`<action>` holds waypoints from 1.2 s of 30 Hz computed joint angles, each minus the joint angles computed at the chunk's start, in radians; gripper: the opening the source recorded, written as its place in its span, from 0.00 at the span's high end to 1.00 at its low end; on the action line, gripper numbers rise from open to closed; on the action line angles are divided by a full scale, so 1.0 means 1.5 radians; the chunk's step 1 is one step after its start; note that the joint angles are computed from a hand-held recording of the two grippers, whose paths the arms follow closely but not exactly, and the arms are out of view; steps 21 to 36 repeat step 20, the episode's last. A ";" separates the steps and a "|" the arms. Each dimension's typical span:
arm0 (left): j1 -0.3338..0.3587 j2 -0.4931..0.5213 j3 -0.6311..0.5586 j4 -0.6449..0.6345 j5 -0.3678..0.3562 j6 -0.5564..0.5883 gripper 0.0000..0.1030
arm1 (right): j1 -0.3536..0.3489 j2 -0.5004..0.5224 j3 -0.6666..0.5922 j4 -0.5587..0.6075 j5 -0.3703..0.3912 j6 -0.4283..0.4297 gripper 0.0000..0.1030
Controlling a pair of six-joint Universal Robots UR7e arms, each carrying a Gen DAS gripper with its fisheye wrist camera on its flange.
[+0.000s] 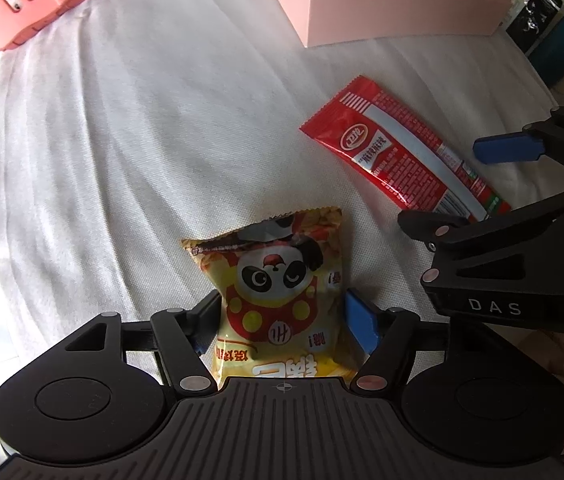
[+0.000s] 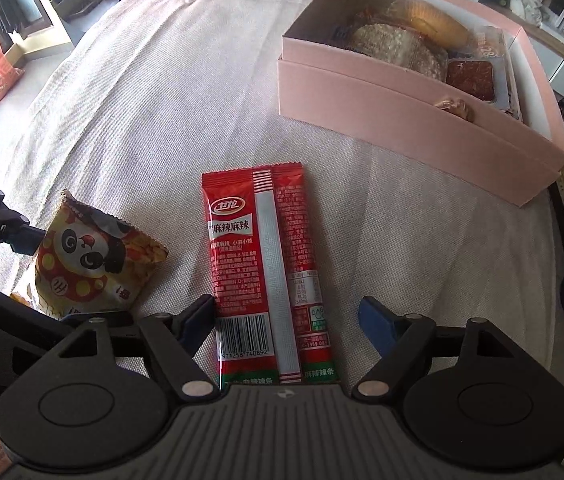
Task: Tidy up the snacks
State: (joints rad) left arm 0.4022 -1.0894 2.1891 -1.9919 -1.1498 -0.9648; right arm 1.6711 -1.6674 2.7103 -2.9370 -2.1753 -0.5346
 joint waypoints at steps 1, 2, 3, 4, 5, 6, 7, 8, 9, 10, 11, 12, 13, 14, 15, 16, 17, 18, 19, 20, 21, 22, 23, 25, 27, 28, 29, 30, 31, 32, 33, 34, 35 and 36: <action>0.001 -0.002 -0.001 0.003 -0.001 0.001 0.28 | 0.002 0.002 -0.002 0.001 -0.002 0.001 0.27; 0.003 0.000 -0.003 0.003 -0.001 0.000 0.27 | 0.004 0.000 -0.003 0.005 -0.003 0.002 0.28; 0.004 0.003 -0.005 0.003 0.000 -0.001 0.26 | 0.005 -0.001 -0.003 0.009 -0.003 0.003 0.31; 0.005 0.004 -0.007 0.003 0.001 -0.003 0.26 | 0.007 -0.002 -0.004 0.013 -0.004 0.003 0.34; 0.005 0.006 -0.009 0.003 0.002 -0.006 0.25 | 0.008 -0.006 -0.004 0.018 -0.004 0.005 0.35; 0.007 0.010 -0.013 0.004 0.003 -0.008 0.25 | 0.010 -0.007 -0.005 0.022 -0.005 0.006 0.38; 0.012 0.013 -0.009 -0.005 0.005 -0.005 0.24 | 0.012 -0.008 -0.006 0.026 -0.005 0.008 0.40; 0.011 0.013 -0.010 -0.005 0.005 -0.006 0.24 | 0.013 -0.008 -0.008 0.030 -0.007 0.010 0.41; 0.010 0.014 -0.011 -0.004 0.005 -0.005 0.24 | 0.013 -0.007 -0.009 0.031 -0.007 0.009 0.41; 0.010 0.025 -0.014 -0.012 0.006 -0.005 0.24 | 0.013 -0.007 -0.010 0.032 -0.006 0.008 0.41; 0.009 0.025 -0.014 -0.012 0.006 -0.006 0.24 | 0.013 -0.008 -0.010 0.033 -0.006 0.005 0.42; 0.008 0.027 -0.015 -0.013 0.006 -0.008 0.24 | 0.013 -0.009 -0.009 0.033 -0.006 0.003 0.42; 0.008 0.027 -0.015 -0.013 0.007 -0.009 0.24 | 0.012 -0.010 -0.009 0.034 -0.005 0.003 0.42; 0.007 0.028 -0.016 -0.012 0.006 -0.010 0.24 | 0.012 -0.013 -0.008 0.036 -0.005 0.002 0.42; 0.006 0.027 -0.015 -0.013 0.007 -0.011 0.24 | 0.010 -0.012 -0.008 0.034 -0.003 0.000 0.42; 0.004 0.027 -0.014 -0.014 0.008 -0.013 0.24 | 0.008 -0.015 -0.008 0.037 -0.002 0.000 0.42; 0.001 0.027 -0.011 -0.019 0.009 -0.015 0.24 | 0.007 -0.017 -0.008 0.037 -0.002 -0.001 0.42; -0.002 0.024 -0.003 -0.026 0.012 -0.016 0.24 | 0.008 -0.017 -0.008 0.038 -0.002 -0.002 0.42; -0.005 0.021 0.007 -0.035 0.014 -0.017 0.24 | 0.007 -0.019 -0.008 0.041 -0.001 -0.003 0.42; -0.008 0.019 0.010 -0.037 0.014 -0.018 0.24 | 0.006 -0.020 -0.008 0.041 -0.001 -0.004 0.42; -0.008 0.019 0.010 -0.037 0.014 -0.018 0.24 | 0.006 -0.020 -0.008 0.041 -0.001 -0.004 0.42; -0.008 0.019 0.010 -0.037 0.014 -0.018 0.24 | 0.006 -0.020 -0.008 0.041 -0.001 -0.004 0.42; -0.008 0.019 0.010 -0.037 0.014 -0.018 0.24 | 0.006 -0.020 -0.008 0.041 -0.001 -0.004 0.42; -0.008 0.019 0.010 -0.037 0.014 -0.018 0.24 | 0.006 -0.020 -0.008 0.041 -0.001 -0.004 0.42; -0.008 0.019 0.010 -0.037 0.014 -0.018 0.24 | 0.006 -0.020 -0.008 0.041 -0.001 -0.004 0.42; -0.008 0.019 0.010 -0.037 0.014 -0.018 0.24 | 0.006 -0.020 -0.008 0.041 -0.001 -0.004 0.42; -0.008 0.019 0.010 -0.037 0.014 -0.018 0.24 | 0.006 -0.020 -0.008 0.041 -0.001 -0.004 0.42; -0.008 0.019 0.010 -0.037 0.014 -0.018 0.24 | 0.006 -0.020 -0.008 0.041 -0.001 -0.004 0.42; -0.008 0.019 0.010 -0.037 0.014 -0.018 0.24 | 0.006 -0.020 -0.008 0.041 -0.001 -0.004 0.42; -0.008 0.019 0.010 -0.037 0.014 -0.018 0.24 | 0.006 -0.020 -0.008 0.041 -0.001 -0.004 0.42; -0.008 0.019 0.010 -0.037 0.014 -0.018 0.24 | 0.006 -0.020 -0.008 0.041 -0.001 -0.004 0.42; -0.008 0.019 0.010 -0.037 0.014 -0.018 0.24 | 0.006 -0.020 -0.008 0.041 -0.001 -0.004 0.42; -0.008 0.019 0.010 -0.037 0.014 -0.018 0.24 | 0.006 -0.020 -0.008 0.041 -0.001 -0.004 0.42; -0.008 0.019 0.010 -0.037 0.014 -0.018 0.24 | 0.006 -0.020 -0.008 0.041 -0.001 -0.004 0.42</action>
